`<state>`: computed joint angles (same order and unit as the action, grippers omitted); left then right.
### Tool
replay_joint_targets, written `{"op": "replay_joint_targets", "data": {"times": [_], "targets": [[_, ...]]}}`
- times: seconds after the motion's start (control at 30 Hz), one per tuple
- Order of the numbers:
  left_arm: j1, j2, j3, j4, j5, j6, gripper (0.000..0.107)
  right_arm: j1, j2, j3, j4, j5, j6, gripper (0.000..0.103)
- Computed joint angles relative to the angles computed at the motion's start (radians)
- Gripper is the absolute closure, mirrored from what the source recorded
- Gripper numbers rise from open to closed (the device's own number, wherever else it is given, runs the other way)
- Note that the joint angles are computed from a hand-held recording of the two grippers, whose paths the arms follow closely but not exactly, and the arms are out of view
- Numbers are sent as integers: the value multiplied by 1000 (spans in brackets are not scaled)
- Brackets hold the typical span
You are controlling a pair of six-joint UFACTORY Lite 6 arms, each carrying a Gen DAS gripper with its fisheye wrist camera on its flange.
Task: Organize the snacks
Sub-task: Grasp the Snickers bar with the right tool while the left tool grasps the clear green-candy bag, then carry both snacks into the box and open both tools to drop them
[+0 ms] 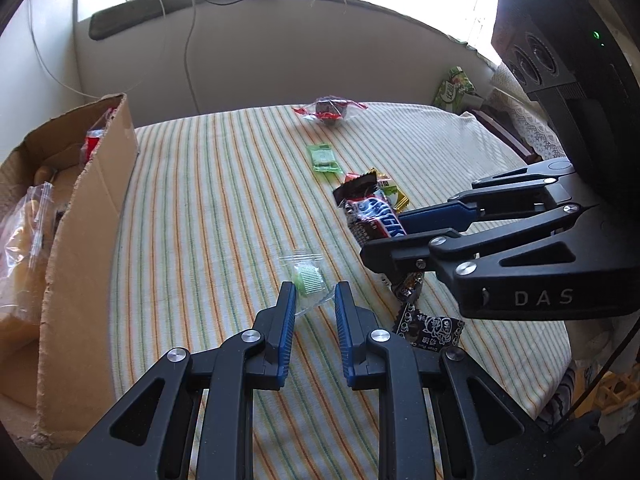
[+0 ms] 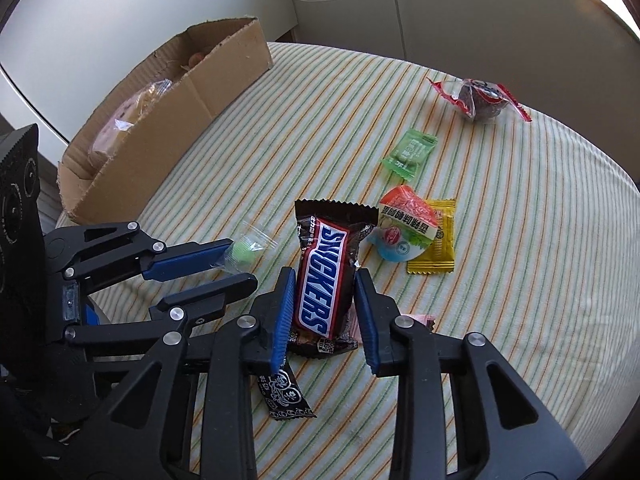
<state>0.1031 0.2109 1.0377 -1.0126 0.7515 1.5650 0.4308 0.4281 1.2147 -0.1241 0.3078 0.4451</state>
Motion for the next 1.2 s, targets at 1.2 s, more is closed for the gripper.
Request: {"op": "replay_joint_targets", "data": {"times": [1.2], "targets": [[361,255,539,-123,196,-170,89,197,239,563,130,99,-106,73]]}}
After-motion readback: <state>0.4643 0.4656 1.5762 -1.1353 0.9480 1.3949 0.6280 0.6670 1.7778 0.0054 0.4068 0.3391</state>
